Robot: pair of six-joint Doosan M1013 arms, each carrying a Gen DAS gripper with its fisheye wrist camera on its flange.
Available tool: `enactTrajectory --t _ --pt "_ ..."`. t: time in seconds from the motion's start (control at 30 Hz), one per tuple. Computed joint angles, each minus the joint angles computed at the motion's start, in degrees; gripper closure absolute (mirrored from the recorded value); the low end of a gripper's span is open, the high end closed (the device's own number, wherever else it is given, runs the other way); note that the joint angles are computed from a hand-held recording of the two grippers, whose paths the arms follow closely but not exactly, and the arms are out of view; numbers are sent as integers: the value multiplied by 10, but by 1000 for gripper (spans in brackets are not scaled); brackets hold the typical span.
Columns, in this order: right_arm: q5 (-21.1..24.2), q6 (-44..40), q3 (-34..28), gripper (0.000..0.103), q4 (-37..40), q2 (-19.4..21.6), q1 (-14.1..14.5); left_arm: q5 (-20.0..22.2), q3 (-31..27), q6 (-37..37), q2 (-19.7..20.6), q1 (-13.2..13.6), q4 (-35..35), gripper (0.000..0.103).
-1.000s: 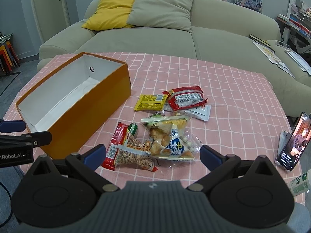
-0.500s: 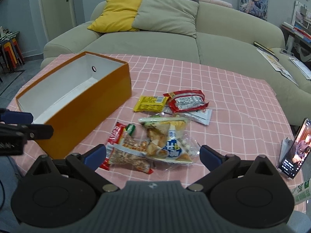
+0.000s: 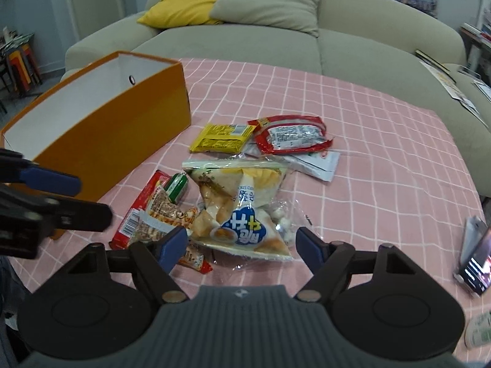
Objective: Organize snacks
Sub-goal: 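Grasp the nut bag with the left gripper while the right gripper grasps the potato chip bag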
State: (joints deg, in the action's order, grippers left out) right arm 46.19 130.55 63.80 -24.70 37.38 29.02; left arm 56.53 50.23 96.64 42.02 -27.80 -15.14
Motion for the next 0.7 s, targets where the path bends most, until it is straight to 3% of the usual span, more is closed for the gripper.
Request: enactTrajectory --t 0.4,0.7 --pt "-18 -107 -12 28 112 21 -29 87 -91 8 72 15 -65 24" --pt "-3 -128 -21 37 117 27 -29 101 -109 3 87 16 -79 36"
